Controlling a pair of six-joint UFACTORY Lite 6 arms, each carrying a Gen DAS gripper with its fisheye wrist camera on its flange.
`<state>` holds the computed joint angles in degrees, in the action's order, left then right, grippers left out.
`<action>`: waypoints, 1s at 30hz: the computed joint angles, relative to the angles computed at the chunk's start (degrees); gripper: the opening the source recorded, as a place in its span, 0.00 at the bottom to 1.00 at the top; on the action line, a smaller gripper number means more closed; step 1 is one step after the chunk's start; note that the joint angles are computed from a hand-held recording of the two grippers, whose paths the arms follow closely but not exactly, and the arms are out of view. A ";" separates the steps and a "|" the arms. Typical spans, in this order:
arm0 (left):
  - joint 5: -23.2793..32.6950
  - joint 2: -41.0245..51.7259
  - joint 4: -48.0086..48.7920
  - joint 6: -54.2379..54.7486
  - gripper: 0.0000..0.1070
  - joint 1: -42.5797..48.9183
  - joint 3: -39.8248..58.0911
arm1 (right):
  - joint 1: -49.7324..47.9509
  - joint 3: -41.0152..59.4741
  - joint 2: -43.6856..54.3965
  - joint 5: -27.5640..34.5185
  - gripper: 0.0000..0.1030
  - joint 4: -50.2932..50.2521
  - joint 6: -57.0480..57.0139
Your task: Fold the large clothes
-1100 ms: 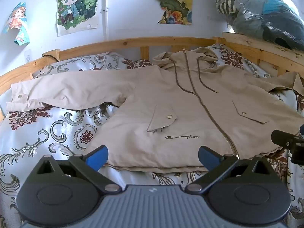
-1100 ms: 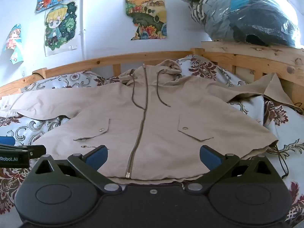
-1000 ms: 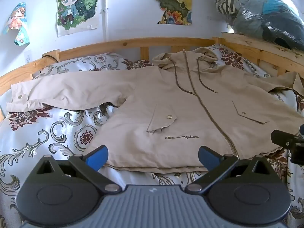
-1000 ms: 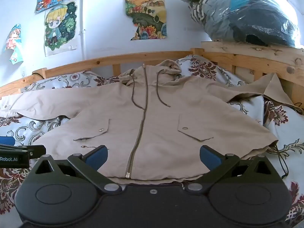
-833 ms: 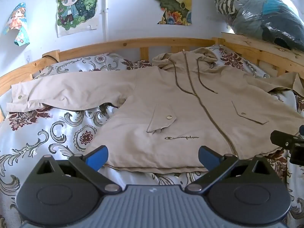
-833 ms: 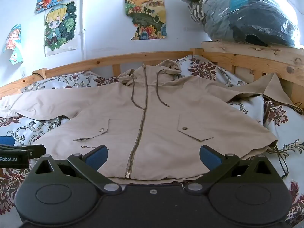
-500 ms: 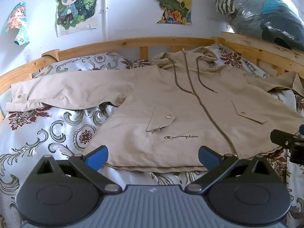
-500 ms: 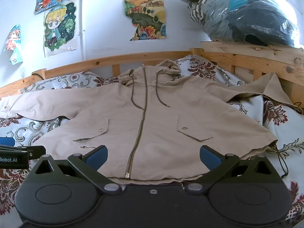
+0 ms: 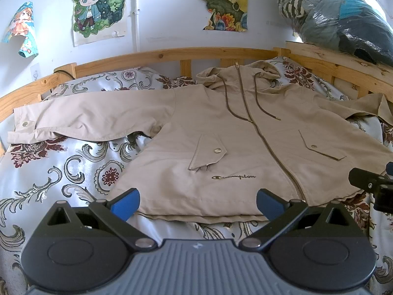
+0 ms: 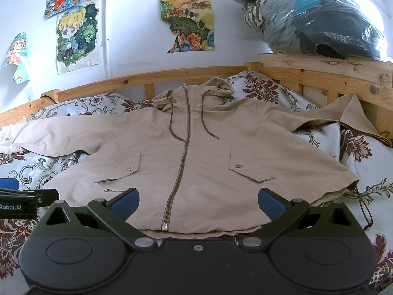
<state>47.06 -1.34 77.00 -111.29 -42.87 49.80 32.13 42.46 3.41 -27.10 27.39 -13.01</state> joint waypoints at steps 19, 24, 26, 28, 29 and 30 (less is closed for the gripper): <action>-0.10 -0.11 0.12 -0.14 0.96 0.06 -0.27 | -0.49 0.27 0.13 0.35 0.99 -0.62 0.60; -0.16 -0.11 0.06 -0.42 0.96 0.16 -0.45 | -0.08 0.16 0.21 0.22 0.99 0.02 0.39; -0.27 -0.13 -0.01 -0.46 0.96 0.27 -0.49 | -0.64 -0.18 0.14 0.19 0.99 -1.48 1.71; -0.37 -0.21 -0.07 -0.42 0.96 0.39 -0.52 | -0.62 0.02 0.16 0.34 0.99 -1.28 1.51; -0.36 -0.23 0.07 -0.52 0.96 0.37 -0.60 | -0.69 0.07 0.16 0.45 0.99 -1.48 1.69; -0.36 -0.18 0.07 -0.44 0.96 0.38 -0.54 | -0.69 0.07 0.20 0.40 0.99 -1.49 1.73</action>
